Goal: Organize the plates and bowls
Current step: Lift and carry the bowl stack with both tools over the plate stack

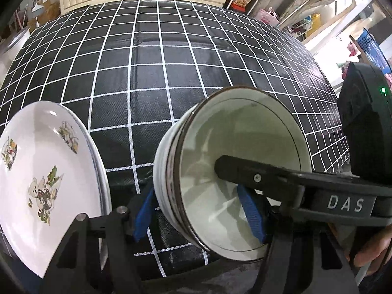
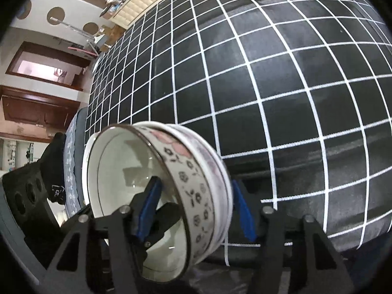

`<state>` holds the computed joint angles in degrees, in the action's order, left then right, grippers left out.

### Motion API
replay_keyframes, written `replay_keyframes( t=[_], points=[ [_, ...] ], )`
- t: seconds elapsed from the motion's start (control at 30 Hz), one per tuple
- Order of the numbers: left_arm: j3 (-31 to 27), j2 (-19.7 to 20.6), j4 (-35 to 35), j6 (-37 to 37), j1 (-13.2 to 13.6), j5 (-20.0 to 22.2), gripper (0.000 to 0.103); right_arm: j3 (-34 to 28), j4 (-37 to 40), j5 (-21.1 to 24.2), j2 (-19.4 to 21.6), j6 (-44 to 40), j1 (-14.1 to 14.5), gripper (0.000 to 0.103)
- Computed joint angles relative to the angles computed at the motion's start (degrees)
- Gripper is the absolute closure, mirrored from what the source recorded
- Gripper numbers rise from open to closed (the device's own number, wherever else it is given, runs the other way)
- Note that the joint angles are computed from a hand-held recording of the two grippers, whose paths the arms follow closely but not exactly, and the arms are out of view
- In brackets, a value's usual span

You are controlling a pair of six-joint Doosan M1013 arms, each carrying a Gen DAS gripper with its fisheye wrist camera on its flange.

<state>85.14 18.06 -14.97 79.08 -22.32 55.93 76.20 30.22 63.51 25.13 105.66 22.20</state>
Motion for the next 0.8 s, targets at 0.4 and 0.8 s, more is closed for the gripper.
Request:
replay_keyframes(
  t=[0.4,0.8],
  points=[
    [1.62,-1.62,-0.54,-1.13,0.43,-0.09,0.039,-3.01,-4.11,2.1,0.87,3.22,1.71,0.041],
    [2.02,-5.29,3.24,-2.99,2.52,-2.04,0.04,-10.59,-4.5,4.77,3.41,1.65,4.13,0.041]
  ],
)
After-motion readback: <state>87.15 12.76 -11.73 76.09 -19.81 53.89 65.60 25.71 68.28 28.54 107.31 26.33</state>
